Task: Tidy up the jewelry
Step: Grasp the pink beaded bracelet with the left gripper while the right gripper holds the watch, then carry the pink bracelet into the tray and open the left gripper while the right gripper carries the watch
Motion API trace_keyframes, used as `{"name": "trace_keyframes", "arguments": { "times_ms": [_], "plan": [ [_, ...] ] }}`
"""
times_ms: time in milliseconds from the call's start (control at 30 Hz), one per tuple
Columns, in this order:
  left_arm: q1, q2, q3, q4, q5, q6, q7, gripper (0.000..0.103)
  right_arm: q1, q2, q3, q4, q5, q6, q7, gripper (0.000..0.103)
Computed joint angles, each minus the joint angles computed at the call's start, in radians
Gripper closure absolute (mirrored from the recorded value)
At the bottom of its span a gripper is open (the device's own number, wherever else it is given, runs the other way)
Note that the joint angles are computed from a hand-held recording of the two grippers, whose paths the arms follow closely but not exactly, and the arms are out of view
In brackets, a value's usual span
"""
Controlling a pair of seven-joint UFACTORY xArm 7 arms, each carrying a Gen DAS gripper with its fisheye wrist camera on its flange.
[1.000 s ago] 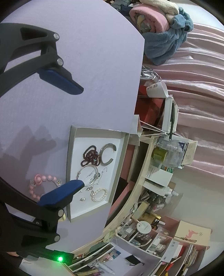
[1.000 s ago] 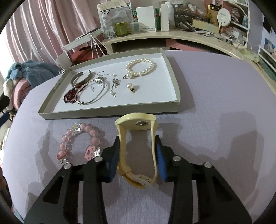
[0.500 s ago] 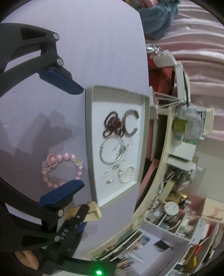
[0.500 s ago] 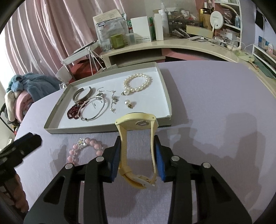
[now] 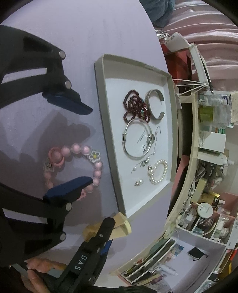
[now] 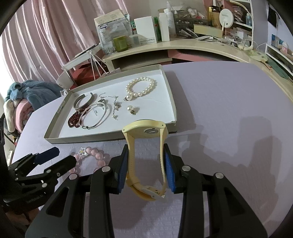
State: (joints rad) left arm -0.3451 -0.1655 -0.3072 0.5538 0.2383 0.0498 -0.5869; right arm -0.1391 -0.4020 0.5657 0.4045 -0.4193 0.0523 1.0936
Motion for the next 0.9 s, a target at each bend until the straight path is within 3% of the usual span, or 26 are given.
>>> {"name": "trace_keyframes", "arguments": {
  "times_ms": [233, 333, 400, 500, 567, 600, 900],
  "plan": [
    [-0.017, 0.02, 0.013, 0.012, -0.014, 0.004, 0.007, 0.039, -0.006, 0.0, 0.006, -0.001, 0.002, -0.008, 0.003, 0.066],
    [-0.038, 0.037, 0.028, 0.024, -0.039, 0.011, 0.029, 0.048, -0.006, 0.001, 0.006, -0.001, 0.003, -0.007, 0.002, 0.066],
    [-0.044, 0.053, 0.031, 0.033, -0.034, 0.018, 0.027, 0.06, -0.008, -0.001, 0.008, -0.001, 0.003, -0.005, 0.004, 0.066],
    [0.016, 0.056, -0.024, 0.042, 0.105, 0.028, -0.076, 0.072, -0.008, 0.0, 0.003, 0.0, 0.004, -0.002, 0.003, 0.066],
    [0.044, 0.058, -0.052, 0.054, 0.206, 0.051, -0.149, 0.09, -0.013, 0.002, 0.007, 0.004, 0.002, -0.001, 0.01, 0.066],
    [0.039, 0.058, -0.048, 0.056, 0.227, 0.055, -0.165, 0.09, -0.014, 0.001, 0.007, 0.003, 0.002, -0.001, 0.013, 0.066],
    [-0.178, -0.061, 0.129, -0.027, -0.148, 0.01, 0.157, 0.09, -0.002, -0.05, -0.011, -0.008, 0.024, -0.015, 0.007, 0.066]
  ]
}}
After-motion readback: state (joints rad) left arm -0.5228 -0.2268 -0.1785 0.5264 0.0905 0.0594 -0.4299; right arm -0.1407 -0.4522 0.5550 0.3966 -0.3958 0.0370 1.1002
